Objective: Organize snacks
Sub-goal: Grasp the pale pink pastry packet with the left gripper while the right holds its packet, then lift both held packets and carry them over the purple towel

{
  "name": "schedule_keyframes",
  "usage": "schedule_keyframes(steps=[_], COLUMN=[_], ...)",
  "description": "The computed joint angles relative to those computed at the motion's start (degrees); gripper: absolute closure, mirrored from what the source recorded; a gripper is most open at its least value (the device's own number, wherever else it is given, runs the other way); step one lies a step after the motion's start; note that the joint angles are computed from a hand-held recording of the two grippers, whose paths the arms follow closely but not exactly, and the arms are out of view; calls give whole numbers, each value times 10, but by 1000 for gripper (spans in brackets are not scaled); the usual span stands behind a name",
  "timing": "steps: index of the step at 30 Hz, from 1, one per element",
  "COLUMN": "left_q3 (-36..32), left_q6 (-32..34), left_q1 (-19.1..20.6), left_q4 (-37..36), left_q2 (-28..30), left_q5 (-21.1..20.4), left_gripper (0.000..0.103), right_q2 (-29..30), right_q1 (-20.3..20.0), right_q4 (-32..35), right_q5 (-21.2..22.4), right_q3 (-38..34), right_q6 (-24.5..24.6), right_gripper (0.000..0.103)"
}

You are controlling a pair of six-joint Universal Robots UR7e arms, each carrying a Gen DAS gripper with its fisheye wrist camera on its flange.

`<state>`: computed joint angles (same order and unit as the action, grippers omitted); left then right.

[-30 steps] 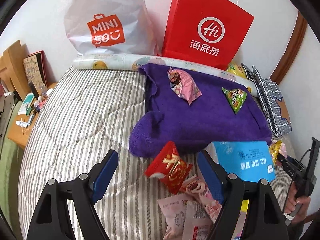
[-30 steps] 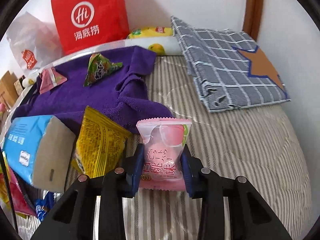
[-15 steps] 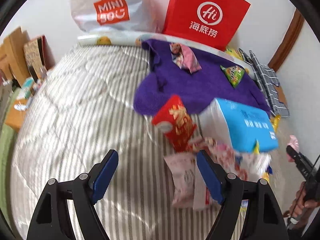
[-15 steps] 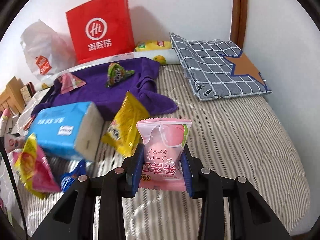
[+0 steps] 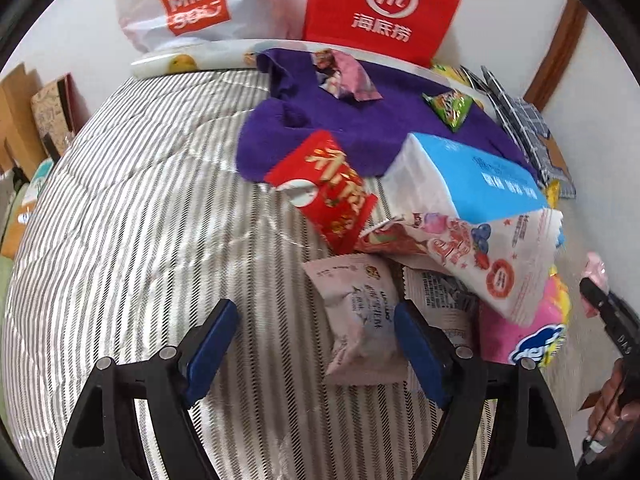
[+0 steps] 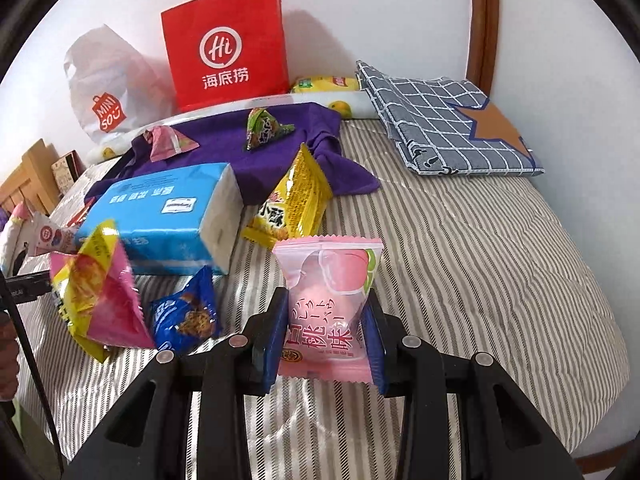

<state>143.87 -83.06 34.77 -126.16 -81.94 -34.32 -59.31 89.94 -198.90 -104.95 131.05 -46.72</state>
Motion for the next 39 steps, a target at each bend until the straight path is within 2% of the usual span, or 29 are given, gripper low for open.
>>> schedule_keyframes(steps=[3,6,7,9,10,11,13,15,19,24,31,36,39], left_q3=[-21,-47,-44,-31,-31,-32,-20,-18,-10,-6,-4,-3,1], left_q6=[-6,-46,-44,-33,-48,-59,-53,-75,-97,-96,-99,-101,-100], left_q1=[1,-4,-8,-17,-22,-23,-23,-18,-13,-12,-12,-13,-14], left_q4=[39,121,119,99,125,142,139,163,171,162,156,152,144], left_q2=[33,67,68,58,50,45,26,13,10,7,8,7,3], left_q5=[10,27,33,35,39,39,42,47,66,66,65,65,65], left_gripper=[22,24,28,54,59,60,60,61,60,59,58,58,59], right_q2=[5,13,17,25,30,36,47,56,80,92,78,84,76], right_q1=[0,-3,-2,-1,0,1,4,4,4,10,1,5,0], right_q4=[-10,-6,-5,-9,-13,-19,-26,-29,-38,-54,-24,-39,-23], right_q5=[0,2,2,0,-1,-4,-10,-13,-25,-37,-16,-23,-14], right_q3=[3,-1,-2,-5,-6,-9,-16,-23,-39,-38,-40,-38,-38], right_q6=[-2,7,9,5,2,-1,-3,0,0,-21,-8,-17,-9], right_gripper=[67,67,67,67,67,67,66,66,66,63,63,62,56])
